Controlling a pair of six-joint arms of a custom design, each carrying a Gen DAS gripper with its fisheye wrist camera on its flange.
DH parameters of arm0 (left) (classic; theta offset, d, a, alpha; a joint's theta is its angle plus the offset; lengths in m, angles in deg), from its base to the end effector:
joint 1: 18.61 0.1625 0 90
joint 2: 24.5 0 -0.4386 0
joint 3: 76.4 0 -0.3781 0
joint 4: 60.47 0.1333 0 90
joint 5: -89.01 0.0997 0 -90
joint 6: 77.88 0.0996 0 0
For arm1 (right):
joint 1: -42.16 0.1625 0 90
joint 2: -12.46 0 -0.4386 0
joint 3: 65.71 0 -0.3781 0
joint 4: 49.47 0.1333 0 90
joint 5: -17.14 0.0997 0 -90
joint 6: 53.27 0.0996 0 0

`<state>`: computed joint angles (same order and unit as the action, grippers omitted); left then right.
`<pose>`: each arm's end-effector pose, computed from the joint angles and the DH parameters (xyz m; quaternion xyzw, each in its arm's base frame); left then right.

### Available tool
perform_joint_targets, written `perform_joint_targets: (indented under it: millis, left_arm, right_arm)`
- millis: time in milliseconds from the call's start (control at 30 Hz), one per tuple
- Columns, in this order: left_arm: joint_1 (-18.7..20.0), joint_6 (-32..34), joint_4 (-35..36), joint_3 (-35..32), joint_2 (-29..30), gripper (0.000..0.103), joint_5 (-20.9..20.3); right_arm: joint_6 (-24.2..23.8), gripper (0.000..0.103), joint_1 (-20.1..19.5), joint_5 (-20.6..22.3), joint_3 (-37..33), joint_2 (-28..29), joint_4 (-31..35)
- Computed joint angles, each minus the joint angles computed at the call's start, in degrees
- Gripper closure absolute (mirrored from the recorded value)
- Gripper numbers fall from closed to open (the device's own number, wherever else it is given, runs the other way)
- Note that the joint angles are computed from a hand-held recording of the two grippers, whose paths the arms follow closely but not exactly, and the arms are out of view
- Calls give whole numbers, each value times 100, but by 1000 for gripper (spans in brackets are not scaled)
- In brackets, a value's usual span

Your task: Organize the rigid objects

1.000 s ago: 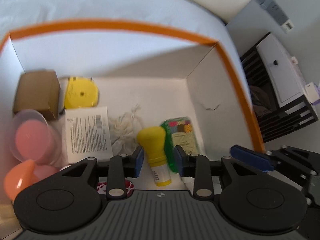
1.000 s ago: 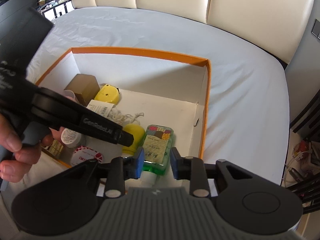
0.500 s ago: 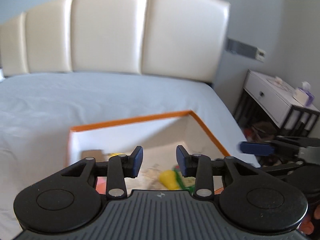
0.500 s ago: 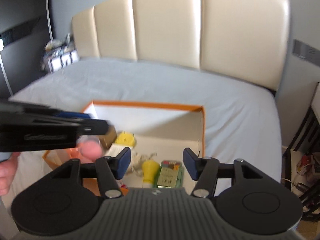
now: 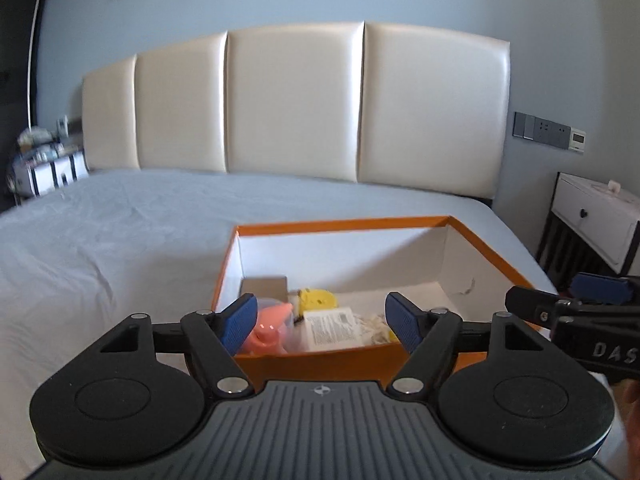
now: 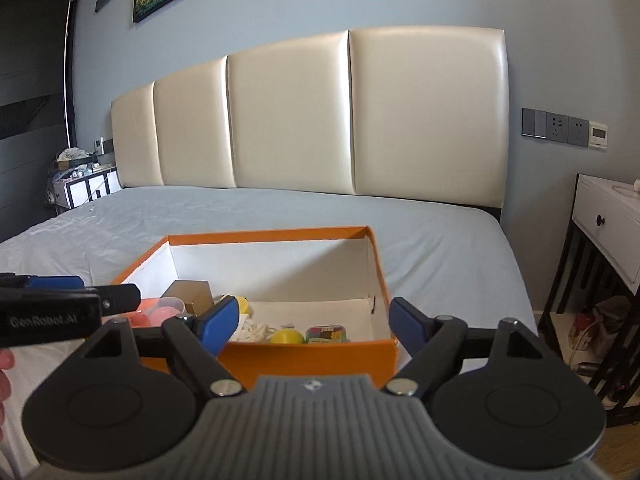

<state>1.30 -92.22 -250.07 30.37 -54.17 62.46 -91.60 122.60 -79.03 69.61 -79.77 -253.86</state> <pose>-0.4646 -0.4048 0.0081 0.2994 0.7854 -0.4694 0.2705 0.0570 -0.3998 0.4052 0.1712 -0.7938 0.5142 0.2762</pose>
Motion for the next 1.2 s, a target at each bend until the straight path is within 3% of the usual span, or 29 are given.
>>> perform_joint_targets:
  millis: [67,233,467,767,1200]
  left_arm:
    - [-29,403,-428,-86,231,7,257]
    - [138,-1032,724,114,-89,5,-204]
    - [56,-842,793,160,-25,4,105]
    - [23,-1567,1321,265,-187,4,428]
    - [1,-1617,1468,344,-263,4,341]
  right_arm:
    - [170,14,-137,233,-18,-23,163]
    - [435,14,-122,-82,-173,197,374]
    - [106,14,-6,-283,-174,406,300]
    - [-36,14,63,-463,-214,500,289]
    - [-68,14,120,-553,-181,533,157]
